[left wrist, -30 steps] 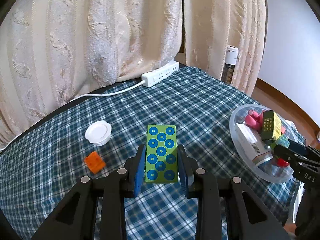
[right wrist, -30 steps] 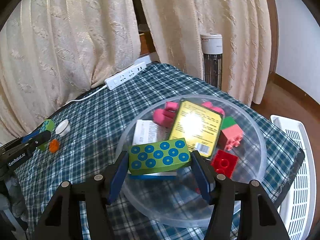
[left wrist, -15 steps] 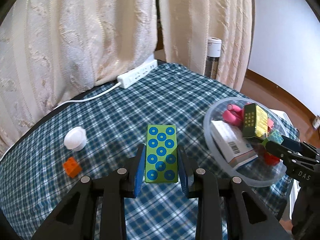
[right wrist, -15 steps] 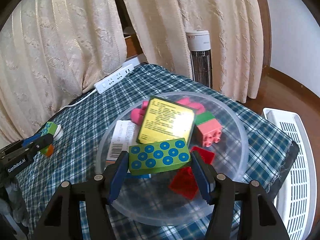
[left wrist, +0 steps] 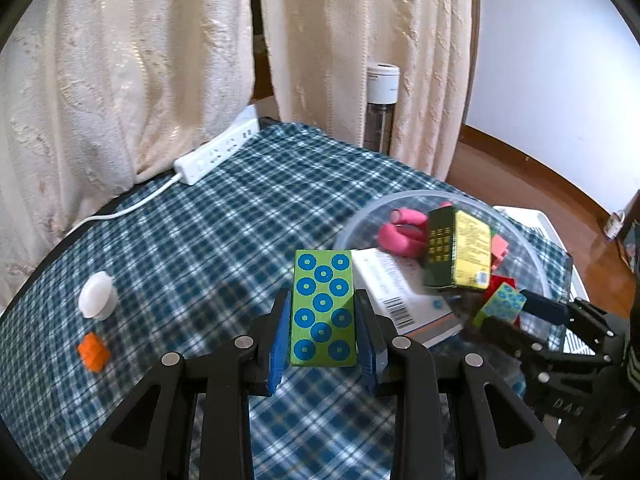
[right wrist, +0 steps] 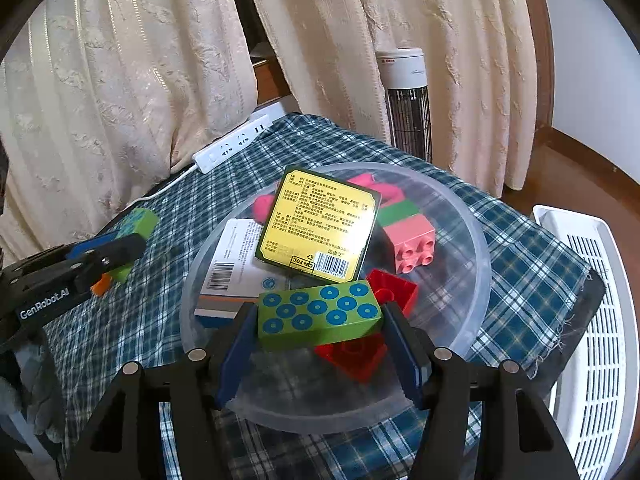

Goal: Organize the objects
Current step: 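Lower both green plates into the bowl and open both tools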

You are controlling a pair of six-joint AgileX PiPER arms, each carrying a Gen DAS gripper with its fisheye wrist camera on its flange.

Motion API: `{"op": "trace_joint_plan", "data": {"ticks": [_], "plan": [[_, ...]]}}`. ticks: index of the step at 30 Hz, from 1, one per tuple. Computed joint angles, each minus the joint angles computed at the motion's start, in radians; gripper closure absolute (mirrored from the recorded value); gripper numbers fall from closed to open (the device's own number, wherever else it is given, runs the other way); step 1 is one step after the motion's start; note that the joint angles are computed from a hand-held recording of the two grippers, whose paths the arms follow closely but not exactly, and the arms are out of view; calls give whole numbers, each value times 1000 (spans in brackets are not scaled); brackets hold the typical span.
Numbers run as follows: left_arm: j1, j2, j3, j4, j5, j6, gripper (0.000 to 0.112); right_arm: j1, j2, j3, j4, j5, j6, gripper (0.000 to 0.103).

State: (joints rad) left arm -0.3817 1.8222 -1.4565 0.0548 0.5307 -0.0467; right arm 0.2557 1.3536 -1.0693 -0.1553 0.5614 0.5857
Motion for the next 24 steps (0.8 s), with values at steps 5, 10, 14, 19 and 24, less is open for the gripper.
{"op": "trace_joint_plan", "data": {"ticks": [5,10,14,19,24], "plan": [[-19,43,-58,-21,32,10,81,-27,-13,20,62,-25,-67,37],[-34,83,-113,-46,64,24,81,-34,-31,30,73,-45,-102,37],[-49,111,-151,-52,81,21,81,-50,-43,41,106,-58,-148,37],[-63,153,-204,-67,107,21,81,-72,-51,52,139,-73,-189,37],[-70,188,-248,-89,131,24,78,-89,-50,55,172,-81,-224,37]]}}
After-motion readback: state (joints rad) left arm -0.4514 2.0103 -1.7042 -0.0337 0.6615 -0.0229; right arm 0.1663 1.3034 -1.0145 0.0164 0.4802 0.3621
